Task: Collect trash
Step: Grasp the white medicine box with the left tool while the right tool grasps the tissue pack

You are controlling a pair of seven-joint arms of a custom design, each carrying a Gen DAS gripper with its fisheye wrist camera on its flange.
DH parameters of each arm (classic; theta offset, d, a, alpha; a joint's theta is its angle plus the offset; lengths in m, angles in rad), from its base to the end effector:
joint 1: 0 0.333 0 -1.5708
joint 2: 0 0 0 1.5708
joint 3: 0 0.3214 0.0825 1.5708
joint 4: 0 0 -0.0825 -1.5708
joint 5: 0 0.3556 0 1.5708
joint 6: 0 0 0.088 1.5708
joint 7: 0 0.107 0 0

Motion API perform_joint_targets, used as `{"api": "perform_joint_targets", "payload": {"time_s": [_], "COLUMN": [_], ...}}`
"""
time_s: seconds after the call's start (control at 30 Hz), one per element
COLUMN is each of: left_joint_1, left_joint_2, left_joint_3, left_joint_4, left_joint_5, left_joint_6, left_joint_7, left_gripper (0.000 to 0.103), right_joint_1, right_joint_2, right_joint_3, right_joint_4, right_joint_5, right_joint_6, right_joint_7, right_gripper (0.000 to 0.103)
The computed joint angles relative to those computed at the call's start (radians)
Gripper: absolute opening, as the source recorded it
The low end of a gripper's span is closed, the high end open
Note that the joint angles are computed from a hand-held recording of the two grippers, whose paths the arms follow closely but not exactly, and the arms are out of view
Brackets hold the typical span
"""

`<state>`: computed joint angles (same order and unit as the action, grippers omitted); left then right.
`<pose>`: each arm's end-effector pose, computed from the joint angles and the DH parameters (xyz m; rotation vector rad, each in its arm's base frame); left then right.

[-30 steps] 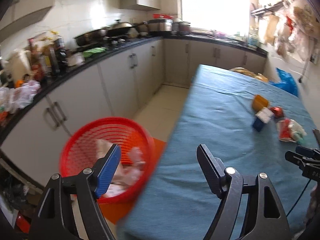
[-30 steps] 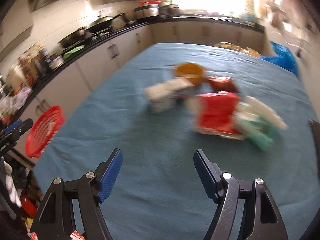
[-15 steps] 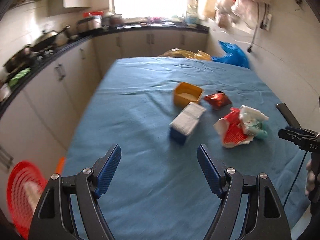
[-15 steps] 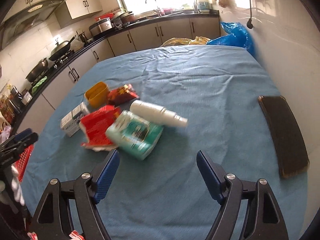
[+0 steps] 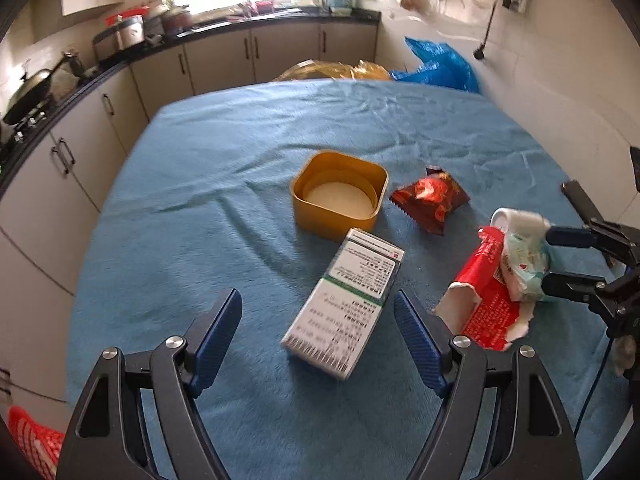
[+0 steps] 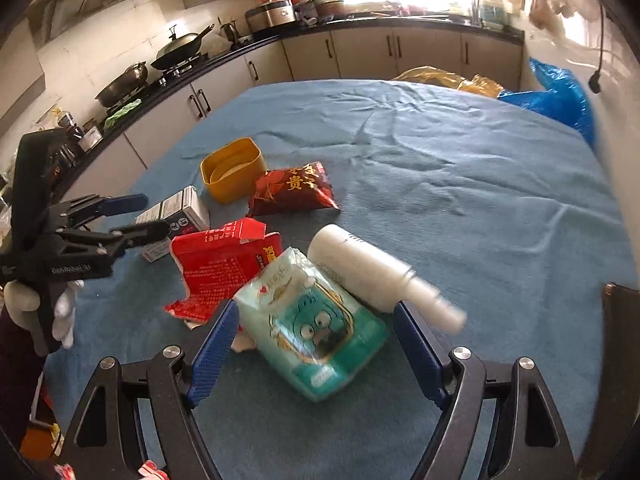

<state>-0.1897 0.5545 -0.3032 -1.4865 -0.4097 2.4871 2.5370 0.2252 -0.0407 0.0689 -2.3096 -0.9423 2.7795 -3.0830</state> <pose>0.6535 -0.2962 0.4297 -0.6559 2.7783 -0.9310 0.4796 0.1830 0.4276 -1.2659 2.1922 -0.5950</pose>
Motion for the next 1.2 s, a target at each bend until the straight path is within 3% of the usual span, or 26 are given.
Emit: {"api": "perform_joint_targets", "payload": {"time_s": [0.17,0.2,0.3,0.33,0.37,0.47,0.53,0.63,0.7,0.73,0.77,0.83,0.9,1.2], "left_joint_1": [-0.025,-0.022,-0.021,-0.023,-0.021,0.003,0.019,0.045,0.067,0.076,0.081,0.092,0.102,0.102], "left_joint_2": [0.031,0.034,0.042,0.036,0.025,-0.017,-0.049,-0.108,-0.152,-0.174,-0.189,-0.225,-0.253,-0.267], "left_joint_3": [0.008,0.005,0.009,0.011,0.01,-0.004,-0.012,-0.015,-0.013,-0.008,-0.003,0.01,0.025,0.073], "left_joint_4": [0.023,0.026,0.045,0.035,0.016,-0.042,-0.082,-0.149,-0.201,-0.225,-0.243,-0.287,-0.319,-0.368], "left_joint_5": [0.034,0.029,0.027,0.027,0.024,-0.006,-0.031,-0.072,-0.111,-0.13,-0.144,-0.178,-0.207,-0.208], "left_joint_6": [-0.011,-0.013,-0.052,-0.042,-0.025,-0.009,-0.006,-0.015,-0.027,-0.034,-0.038,-0.044,-0.054,-0.037], "left_joint_7": [-0.017,-0.02,-0.054,-0.062,-0.062,-0.045,-0.027,0.005,0.032,0.04,0.045,0.053,0.051,0.007], "left_gripper": [0.076,0.07,0.034,0.034,0.034,0.033,0.033,0.033,0.033,0.033,0.033,0.033,0.034,0.034], "right_joint_1": [-0.004,-0.002,0.002,0.002,0.002,0.0,0.006,0.016,0.024,0.028,0.034,0.042,0.044,0.113], "right_joint_2": [0.045,0.046,0.035,0.03,0.025,0.014,0.004,-0.004,-0.007,-0.007,-0.009,-0.005,0.006,0.12], "right_joint_3": [-0.017,-0.018,-0.021,-0.02,-0.02,-0.015,-0.005,0.005,0.014,0.021,0.03,0.038,0.031,0.022], "right_joint_4": [0.019,0.021,0.012,0.008,0.001,-0.011,-0.016,-0.027,-0.027,-0.021,-0.011,0.008,0.016,0.165], "right_joint_5": [-0.029,-0.053,-0.07,-0.068,-0.062,-0.074,-0.063,-0.015,0.016,0.017,0.002,-0.03,-0.025,0.085], "right_joint_6": [0.031,0.029,0.031,0.029,0.034,0.044,0.035,0.054,0.046,0.015,-0.028,-0.079,-0.067,-0.275], "right_joint_7": [0.032,0.056,0.087,0.094,0.1,0.135,0.131,0.091,0.069,0.073,0.092,0.125,0.136,0.028], "right_gripper": [0.083,0.083,0.061,0.045,0.037,0.026,0.025,0.027,0.043,0.066,0.081,0.083,0.083,0.077]}}
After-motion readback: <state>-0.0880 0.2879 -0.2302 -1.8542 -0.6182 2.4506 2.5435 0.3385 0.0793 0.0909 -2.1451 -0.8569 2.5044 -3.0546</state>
